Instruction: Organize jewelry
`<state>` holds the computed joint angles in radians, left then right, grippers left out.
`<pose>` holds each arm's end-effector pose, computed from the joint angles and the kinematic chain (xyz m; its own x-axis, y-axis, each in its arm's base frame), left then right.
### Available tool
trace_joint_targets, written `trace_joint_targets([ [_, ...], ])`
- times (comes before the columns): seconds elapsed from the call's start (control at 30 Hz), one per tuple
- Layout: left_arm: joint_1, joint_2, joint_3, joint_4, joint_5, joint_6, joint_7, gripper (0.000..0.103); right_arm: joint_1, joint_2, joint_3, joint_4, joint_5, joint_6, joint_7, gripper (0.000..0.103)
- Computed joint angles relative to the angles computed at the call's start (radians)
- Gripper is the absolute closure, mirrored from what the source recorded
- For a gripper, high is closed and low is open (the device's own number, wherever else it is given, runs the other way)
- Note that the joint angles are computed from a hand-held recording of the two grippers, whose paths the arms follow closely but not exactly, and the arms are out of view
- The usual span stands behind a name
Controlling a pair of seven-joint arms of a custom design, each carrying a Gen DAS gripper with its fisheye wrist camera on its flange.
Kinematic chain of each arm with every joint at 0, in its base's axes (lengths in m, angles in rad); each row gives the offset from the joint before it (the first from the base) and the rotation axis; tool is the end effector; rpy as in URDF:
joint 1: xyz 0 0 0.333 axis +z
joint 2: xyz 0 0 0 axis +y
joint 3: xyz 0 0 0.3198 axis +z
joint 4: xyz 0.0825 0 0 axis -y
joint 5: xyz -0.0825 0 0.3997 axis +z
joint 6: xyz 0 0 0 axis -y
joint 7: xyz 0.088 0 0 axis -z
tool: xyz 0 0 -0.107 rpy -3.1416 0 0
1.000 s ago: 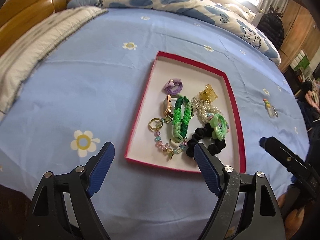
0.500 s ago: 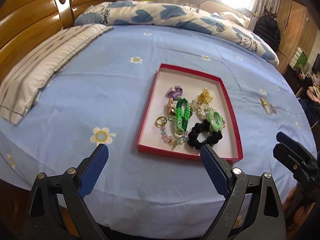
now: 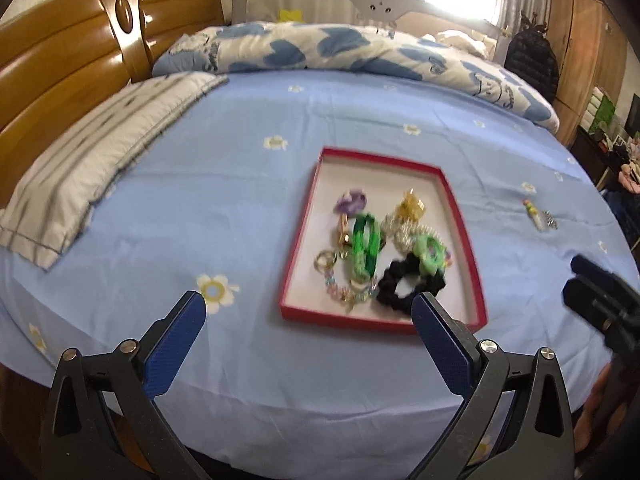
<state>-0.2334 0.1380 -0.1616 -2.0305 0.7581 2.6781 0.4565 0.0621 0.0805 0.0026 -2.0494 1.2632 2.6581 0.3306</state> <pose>0.5714 -0.2580 0.4258 0.1176 -0.9927 0.0258 -0.7703 -0.1076 -0.6285 0.6105 0.0126 0.4383 0.4004 -0.8723 -0.2807 -0.6501 -0.0544 -0.7579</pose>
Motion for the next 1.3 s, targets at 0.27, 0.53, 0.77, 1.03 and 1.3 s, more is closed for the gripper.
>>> trace_joint_targets([
  [0.27,-0.018,0.018,0.010,-0.029,0.076,-0.011,-0.107,0.000,0.014,0.042,0.026,-0.046,0.054,0.107,-0.052,0.000],
  [0.53,-0.040,0.013,0.009,-0.035,0.208,-0.054,-0.200,0.000,0.014,0.040,0.028,-0.066,0.155,0.150,-0.158,0.000],
  [0.77,-0.045,-0.010,-0.006,-0.038,0.295,-0.070,-0.244,0.000,0.021,0.022,0.026,-0.076,0.198,0.158,-0.215,0.000],
  [1.03,-0.045,-0.031,-0.021,-0.037,0.328,-0.083,-0.256,0.000,0.041,-0.012,0.018,-0.088,0.240,0.168,-0.286,0.000],
  [1.3,-0.041,-0.028,-0.028,-0.034,0.319,-0.083,-0.241,0.000,0.047,-0.007,0.012,-0.086,0.199,0.161,-0.251,0.000],
])
